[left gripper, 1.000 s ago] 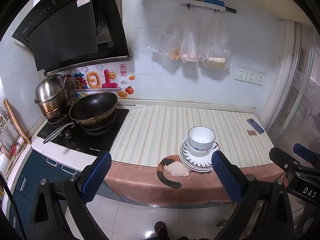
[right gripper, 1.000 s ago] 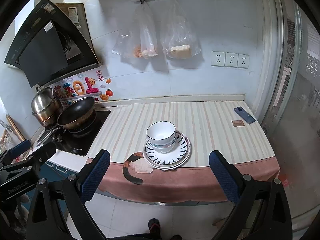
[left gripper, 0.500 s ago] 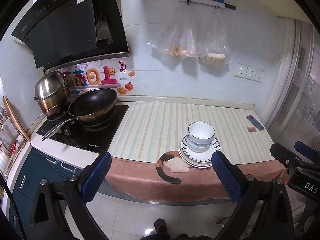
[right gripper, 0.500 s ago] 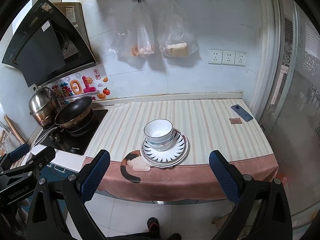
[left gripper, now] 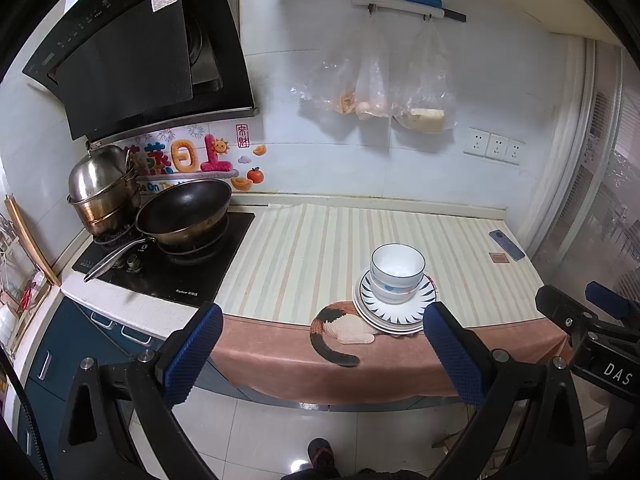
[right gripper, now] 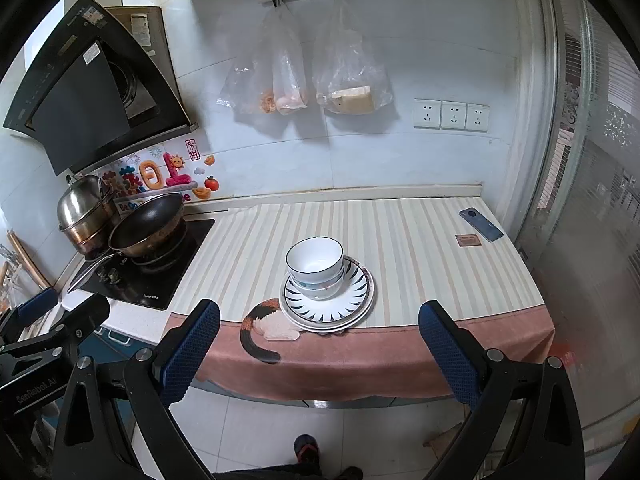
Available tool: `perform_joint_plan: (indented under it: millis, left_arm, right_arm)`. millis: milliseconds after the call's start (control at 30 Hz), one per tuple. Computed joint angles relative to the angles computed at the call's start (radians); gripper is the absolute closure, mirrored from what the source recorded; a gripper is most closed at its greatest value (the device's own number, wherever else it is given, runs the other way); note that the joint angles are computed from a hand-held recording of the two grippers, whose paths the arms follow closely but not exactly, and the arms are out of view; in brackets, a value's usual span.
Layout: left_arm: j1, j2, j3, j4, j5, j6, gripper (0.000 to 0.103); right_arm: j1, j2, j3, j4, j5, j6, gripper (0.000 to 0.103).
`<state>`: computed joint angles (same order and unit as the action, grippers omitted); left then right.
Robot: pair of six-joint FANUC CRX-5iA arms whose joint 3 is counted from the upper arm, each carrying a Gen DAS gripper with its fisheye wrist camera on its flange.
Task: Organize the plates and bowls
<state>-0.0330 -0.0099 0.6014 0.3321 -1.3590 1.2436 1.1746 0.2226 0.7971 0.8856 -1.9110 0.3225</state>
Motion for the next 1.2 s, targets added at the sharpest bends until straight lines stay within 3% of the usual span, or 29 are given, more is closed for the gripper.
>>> perform_joint_plan:
  millis: [1200]
  left_arm:
    - [0.003, -0.008, 0.011, 0.002, -0.01, 0.003, 0.0]
  right_arm:
    - [0.039, 0.017, 0.024, 0.036, -0.037, -0.016, 0.001]
